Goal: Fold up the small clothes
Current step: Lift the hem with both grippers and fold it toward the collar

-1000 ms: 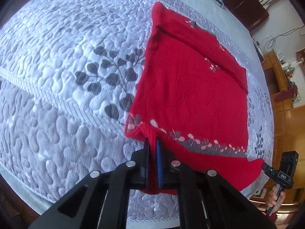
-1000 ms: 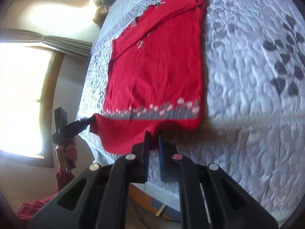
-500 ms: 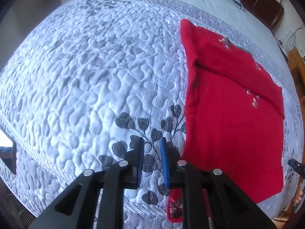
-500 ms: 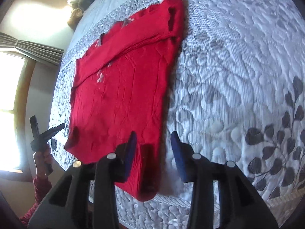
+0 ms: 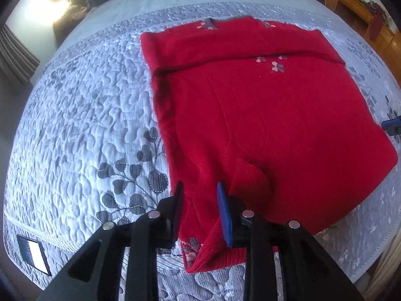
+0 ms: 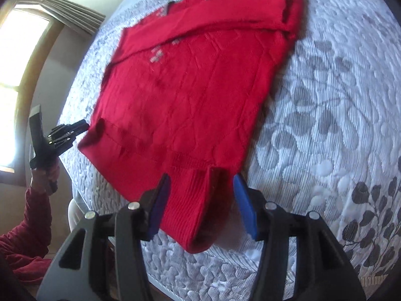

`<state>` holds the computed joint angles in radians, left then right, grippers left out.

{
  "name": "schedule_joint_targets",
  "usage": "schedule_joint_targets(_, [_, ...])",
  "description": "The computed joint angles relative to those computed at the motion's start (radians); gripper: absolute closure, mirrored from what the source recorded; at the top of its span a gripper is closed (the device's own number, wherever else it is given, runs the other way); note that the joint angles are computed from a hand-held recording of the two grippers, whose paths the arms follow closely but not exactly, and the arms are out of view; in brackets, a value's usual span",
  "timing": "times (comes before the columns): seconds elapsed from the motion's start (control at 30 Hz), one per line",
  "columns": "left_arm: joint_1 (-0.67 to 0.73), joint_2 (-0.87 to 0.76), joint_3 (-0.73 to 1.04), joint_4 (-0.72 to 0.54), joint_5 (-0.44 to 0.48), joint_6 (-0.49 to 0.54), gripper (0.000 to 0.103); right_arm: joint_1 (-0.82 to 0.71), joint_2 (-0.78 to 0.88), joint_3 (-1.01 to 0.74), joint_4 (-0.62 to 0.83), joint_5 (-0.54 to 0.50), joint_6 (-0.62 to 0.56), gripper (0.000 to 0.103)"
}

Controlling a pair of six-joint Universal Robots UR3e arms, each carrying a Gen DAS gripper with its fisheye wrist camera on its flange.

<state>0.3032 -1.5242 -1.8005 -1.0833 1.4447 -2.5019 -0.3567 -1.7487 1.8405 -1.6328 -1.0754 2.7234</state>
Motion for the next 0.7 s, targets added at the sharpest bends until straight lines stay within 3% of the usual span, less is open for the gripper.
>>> schedule_joint_targets(0.1, [-0.011,-0.011,-0.01,0.008,0.008,0.03,0.075,0.006,0.005,0.017,0.005,0.004,0.001,0.051])
schedule_joint_targets(0.33, [-0.03,0.021,-0.076,0.056,0.027,0.113,0.063,-0.02,-0.057,0.058,0.085,0.029,-0.036,0.058])
schedule_joint_targets(0.4, [-0.021,0.026,-0.068,0.029,0.004,0.131,0.063,-0.012,-0.054,0.064,0.083,0.023,-0.026,0.063])
schedule_joint_targets(0.6, [0.033,0.113,-0.06,-0.103,-0.109,0.22,0.046,-0.004,-0.055,0.079,0.068,0.03,-0.005,0.063])
schedule_joint_targets(0.7, [-0.033,0.101,-0.124,0.056,0.008,0.182,0.046,0.006,-0.053,0.081,0.056,0.026,0.003,0.063])
